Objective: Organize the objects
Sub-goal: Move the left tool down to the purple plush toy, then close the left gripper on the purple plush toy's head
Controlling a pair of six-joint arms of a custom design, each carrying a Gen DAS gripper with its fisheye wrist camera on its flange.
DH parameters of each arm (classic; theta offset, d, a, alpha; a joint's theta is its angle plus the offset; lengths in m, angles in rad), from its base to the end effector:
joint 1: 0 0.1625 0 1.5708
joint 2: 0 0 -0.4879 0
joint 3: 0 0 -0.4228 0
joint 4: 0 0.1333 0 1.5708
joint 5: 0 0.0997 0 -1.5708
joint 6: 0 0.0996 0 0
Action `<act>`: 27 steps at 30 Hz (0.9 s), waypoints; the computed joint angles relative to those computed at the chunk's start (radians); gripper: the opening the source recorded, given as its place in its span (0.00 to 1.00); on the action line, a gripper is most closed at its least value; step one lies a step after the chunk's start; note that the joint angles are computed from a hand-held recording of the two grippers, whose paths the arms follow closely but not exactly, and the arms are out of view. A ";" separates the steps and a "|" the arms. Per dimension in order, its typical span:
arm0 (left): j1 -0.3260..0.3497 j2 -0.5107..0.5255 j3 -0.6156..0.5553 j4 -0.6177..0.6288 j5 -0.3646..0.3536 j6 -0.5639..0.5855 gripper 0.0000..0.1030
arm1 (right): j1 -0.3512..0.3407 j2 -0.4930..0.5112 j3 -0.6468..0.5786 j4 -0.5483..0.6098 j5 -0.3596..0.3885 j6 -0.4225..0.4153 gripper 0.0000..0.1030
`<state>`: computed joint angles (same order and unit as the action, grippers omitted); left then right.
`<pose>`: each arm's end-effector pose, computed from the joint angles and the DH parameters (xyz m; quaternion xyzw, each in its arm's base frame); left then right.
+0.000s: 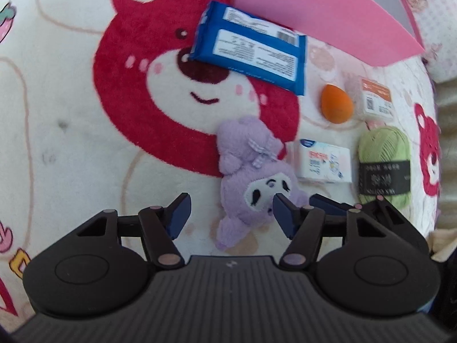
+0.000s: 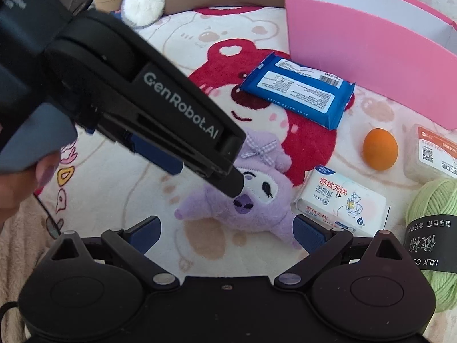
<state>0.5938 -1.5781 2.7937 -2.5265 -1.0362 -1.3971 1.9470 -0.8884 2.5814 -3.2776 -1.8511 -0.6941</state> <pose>-0.0775 -0.2744 0.1455 -0.1659 0.9425 -0.1961 0.2139 0.2296 -0.2933 0.0272 0.5041 -0.8522 -0.0154 0.1390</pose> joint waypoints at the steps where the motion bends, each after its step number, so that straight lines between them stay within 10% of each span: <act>1: -0.002 0.014 -0.008 0.026 0.009 -0.017 0.60 | -0.007 0.001 -0.003 0.002 0.007 0.011 0.97; 11: 0.088 0.106 0.022 -0.261 -0.075 0.091 0.36 | -0.050 0.004 -0.019 0.036 0.025 0.038 0.85; 27: -0.029 0.082 0.034 -0.143 0.035 -0.100 0.37 | -0.054 0.055 -0.034 -0.017 -0.004 0.028 0.86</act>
